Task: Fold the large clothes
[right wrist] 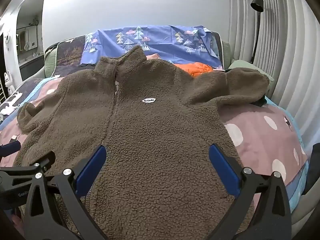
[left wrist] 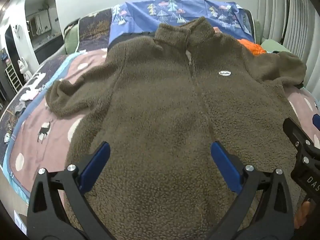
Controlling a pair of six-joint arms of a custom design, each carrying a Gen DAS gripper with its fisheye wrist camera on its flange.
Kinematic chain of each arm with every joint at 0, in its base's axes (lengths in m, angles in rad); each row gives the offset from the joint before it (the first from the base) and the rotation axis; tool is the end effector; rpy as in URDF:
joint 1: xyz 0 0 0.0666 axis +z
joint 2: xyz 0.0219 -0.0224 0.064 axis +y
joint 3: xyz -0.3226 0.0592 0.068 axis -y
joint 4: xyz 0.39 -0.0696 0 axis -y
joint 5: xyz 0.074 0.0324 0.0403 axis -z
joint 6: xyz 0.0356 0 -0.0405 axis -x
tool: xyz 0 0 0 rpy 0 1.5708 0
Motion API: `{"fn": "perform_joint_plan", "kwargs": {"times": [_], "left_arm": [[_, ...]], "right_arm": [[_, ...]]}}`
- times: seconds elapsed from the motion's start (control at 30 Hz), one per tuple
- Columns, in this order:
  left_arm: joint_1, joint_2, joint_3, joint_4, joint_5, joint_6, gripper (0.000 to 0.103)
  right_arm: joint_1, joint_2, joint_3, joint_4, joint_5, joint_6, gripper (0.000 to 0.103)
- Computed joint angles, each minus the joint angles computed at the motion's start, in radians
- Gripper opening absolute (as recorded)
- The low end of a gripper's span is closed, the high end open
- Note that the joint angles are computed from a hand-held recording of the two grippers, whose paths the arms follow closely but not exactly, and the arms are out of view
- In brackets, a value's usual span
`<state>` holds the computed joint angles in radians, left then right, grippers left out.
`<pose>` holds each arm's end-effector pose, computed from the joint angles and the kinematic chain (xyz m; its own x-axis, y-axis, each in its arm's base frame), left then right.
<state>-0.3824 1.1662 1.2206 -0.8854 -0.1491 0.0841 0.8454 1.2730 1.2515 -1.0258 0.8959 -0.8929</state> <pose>0.3918 -0.1523 0.3943 -0.7060 0.1944 -0.6810 0.2176 0.9746 0.0527 0.3064 0.3031 0.3671 -0.5228 0.1439 -0.8402 0.3167 0.9479 -0.0347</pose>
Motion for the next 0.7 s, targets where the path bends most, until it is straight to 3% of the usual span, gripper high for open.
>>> {"fn": "perform_joint_plan", "kwargs": {"times": [0.7], "left_arm": [[0.042,0.031,0.003,-0.011,0.070,0.018,0.101]], "right_arm": [[-0.020,0.039,0.017,0.024,-0.042,0.009,0.102]]}}
